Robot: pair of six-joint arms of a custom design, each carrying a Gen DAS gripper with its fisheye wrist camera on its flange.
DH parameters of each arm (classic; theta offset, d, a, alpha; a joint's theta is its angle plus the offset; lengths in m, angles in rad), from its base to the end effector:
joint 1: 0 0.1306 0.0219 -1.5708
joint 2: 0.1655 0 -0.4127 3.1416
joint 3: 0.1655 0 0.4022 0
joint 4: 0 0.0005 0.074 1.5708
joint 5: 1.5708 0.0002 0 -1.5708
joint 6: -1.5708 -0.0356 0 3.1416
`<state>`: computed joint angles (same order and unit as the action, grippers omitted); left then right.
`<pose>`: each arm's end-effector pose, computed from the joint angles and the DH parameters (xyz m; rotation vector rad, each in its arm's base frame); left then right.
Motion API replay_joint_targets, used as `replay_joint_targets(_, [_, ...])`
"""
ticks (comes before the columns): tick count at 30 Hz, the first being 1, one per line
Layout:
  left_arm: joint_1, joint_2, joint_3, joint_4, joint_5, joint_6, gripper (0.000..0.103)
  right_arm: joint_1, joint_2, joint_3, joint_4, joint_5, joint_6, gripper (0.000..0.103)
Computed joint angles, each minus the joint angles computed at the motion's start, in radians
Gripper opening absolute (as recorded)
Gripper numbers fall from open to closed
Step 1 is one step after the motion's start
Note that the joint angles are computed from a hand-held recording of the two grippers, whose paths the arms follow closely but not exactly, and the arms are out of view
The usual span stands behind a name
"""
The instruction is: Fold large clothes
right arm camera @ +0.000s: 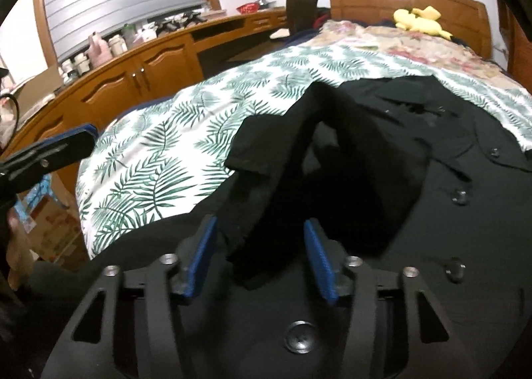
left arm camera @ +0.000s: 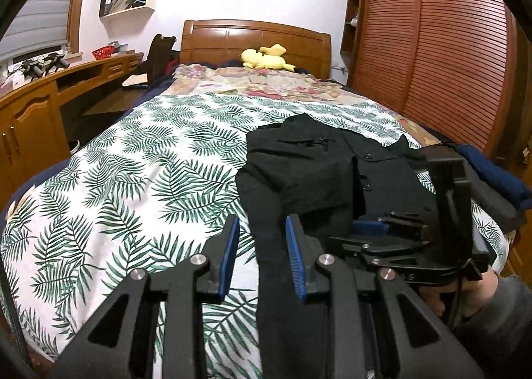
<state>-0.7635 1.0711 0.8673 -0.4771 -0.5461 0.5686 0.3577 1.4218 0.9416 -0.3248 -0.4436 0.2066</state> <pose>0.2735 -0.2369 0.3732 -0.0756 2.1416 -0.1581 0.4246 0.1745 0.2808 -0.8579 2.1940 0.5989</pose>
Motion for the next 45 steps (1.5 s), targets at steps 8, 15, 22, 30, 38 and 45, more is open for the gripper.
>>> replay_joint_targets(8, [0.000, 0.002, -0.001, 0.013, 0.002, -0.002, 0.027, -0.008, 0.012, 0.010, -0.003, -0.023, 0.015, 0.003])
replay_joint_targets(15, [-0.020, 0.033, 0.019, 0.040, 0.004, -0.008, 0.027, -0.126, -0.133, -0.049, 0.094, -0.103, -0.038, 0.003])
replay_joint_targets(22, [-0.062, 0.073, 0.046, 0.083, -0.010, -0.032, 0.027, -0.305, -0.251, -0.091, 0.104, -0.166, -0.037, 0.003])
replay_joint_targets(30, [-0.091, 0.149, 0.106, 0.081, -0.013, -0.045, 0.027, -0.476, -0.245, -0.106, 0.050, -0.133, -0.006, 0.003])
replay_joint_targets(38, [-0.111, 0.229, 0.167, 0.064, -0.011, -0.051, 0.027, -0.534, -0.247, -0.119, 0.011, -0.049, 0.085, 0.054])
replay_joint_targets(45, [-0.133, 0.291, 0.217, 0.073, -0.009, -0.081, 0.027, -0.557, -0.246, -0.135, 0.053, -0.101, 0.090, 0.066])
